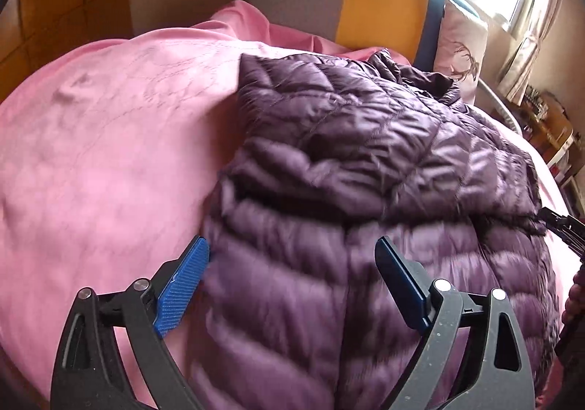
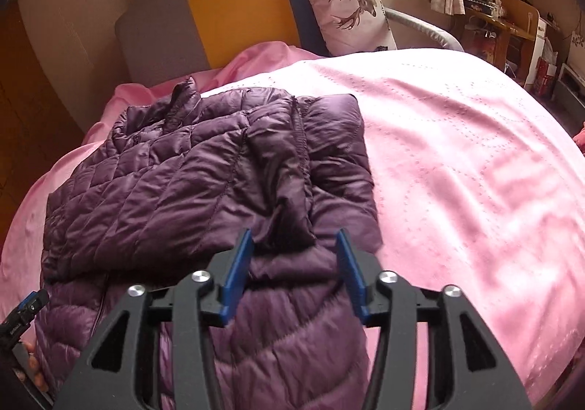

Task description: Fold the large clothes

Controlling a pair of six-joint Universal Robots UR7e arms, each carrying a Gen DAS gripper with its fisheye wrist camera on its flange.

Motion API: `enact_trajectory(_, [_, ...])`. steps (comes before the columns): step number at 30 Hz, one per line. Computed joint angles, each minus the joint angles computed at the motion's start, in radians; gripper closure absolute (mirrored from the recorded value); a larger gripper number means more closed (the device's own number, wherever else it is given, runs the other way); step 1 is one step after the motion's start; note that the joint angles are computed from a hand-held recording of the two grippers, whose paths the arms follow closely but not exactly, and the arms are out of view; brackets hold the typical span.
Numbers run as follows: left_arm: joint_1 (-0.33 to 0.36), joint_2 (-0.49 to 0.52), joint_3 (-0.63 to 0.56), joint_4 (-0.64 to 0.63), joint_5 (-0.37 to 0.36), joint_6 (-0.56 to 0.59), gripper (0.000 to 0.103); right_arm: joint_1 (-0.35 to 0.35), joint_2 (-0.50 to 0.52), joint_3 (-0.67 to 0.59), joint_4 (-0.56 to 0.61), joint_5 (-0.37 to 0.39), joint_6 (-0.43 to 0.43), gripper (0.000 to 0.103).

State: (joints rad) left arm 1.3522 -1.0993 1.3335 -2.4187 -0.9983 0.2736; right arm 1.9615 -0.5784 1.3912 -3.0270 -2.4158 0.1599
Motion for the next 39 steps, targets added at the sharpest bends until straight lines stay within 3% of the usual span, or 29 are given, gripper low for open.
enact_trajectory(6, [0.031,-0.128,0.126,0.029,-0.088,-0.004,0.012,-0.005,-0.121,0.198,-0.002,0.072,0.056,0.02])
enact_trajectory(9, [0.06,-0.197,0.179,0.092,-0.147,-0.014,0.02,-0.011,-0.193,0.317,0.0,0.126,0.097,0.019])
enact_trajectory(15, [0.111,-0.317,0.247,0.185,-0.26,-0.037,0.032,-0.004,-0.328,0.544,-0.056,0.321,0.136,0.019])
enact_trajectory(23, [0.173,-0.367,0.251,0.4,-0.357,-0.111,0.032,0.006,-0.408,0.725,0.021,0.449,0.221,0.024])
enact_trajectory(25, [0.187,-0.364,0.25,0.44,-0.377,-0.119,0.038,-0.002,-0.403,0.749,0.036,0.482,0.234,0.027])
enact_trajectory(26, [0.192,-0.362,0.246,0.453,-0.391,-0.118,0.045,-0.004,-0.396,0.754,0.038,0.489,0.237,0.033])
enact_trajectory(28, [0.197,-0.36,0.24,0.468,-0.412,-0.114,0.062,0.0,-0.382,0.761,0.023,0.504,0.239,0.049])
enact_trajectory(30, [0.194,-0.364,0.239,0.47,-0.422,-0.1,0.084,0.014,-0.377,0.754,0.011,0.52,0.223,0.073])
enact_trajectory(32, [0.184,-0.376,0.241,0.464,-0.437,-0.07,0.093,0.03,-0.377,0.737,0.011,0.534,0.198,0.082])
enact_trajectory(34, [0.18,-0.386,0.232,0.465,-0.481,-0.051,0.096,0.051,-0.389,0.727,-0.013,0.566,0.173,0.086])
enact_trajectory(39, [0.195,-0.397,0.178,0.413,-0.706,-0.032,0.096,0.087,-0.407,0.7,-0.154,0.671,0.104,0.092])
